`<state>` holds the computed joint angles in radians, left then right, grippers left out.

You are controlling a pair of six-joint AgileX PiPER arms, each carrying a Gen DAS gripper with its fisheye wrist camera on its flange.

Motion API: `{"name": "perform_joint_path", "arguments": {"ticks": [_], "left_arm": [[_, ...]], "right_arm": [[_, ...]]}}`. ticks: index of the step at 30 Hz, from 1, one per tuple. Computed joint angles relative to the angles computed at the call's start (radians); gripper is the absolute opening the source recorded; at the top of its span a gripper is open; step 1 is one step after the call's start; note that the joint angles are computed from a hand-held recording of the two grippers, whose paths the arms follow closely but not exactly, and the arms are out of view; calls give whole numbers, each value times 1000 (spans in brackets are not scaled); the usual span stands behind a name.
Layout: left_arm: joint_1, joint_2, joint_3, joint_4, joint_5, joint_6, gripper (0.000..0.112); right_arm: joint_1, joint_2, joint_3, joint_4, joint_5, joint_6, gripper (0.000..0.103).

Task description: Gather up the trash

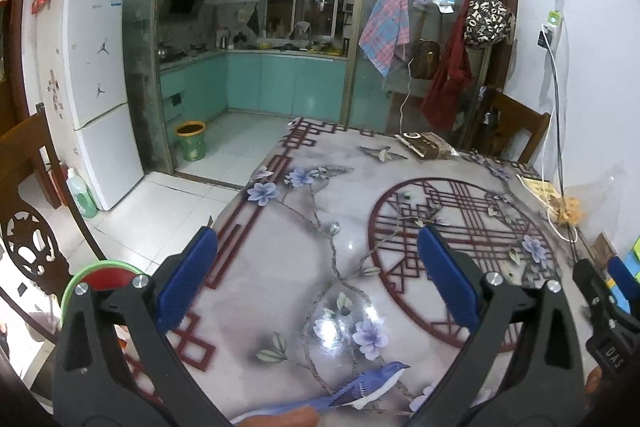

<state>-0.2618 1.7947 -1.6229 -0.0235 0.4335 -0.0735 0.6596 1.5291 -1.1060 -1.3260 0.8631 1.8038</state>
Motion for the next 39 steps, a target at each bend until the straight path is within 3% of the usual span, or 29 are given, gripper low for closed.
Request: {"name": "perform_joint_path", "arguments": {"ticks": [9,14,17,39], "left_arm": [[21,9,-13,-157,24,133,98],[28,-18,51,-246,-52,220,98],[32,-18,51,-281,-45,257,98],[26,-17,62,-200,-57,200,98]], "right_arm": [[-5,-1,1,5,-3,0,96],[-1,1,-1,7,1,-3,96],[-4,-2,1,10,-3,-6,96],[-21,-12,12,17,-24,-28,96]]}}
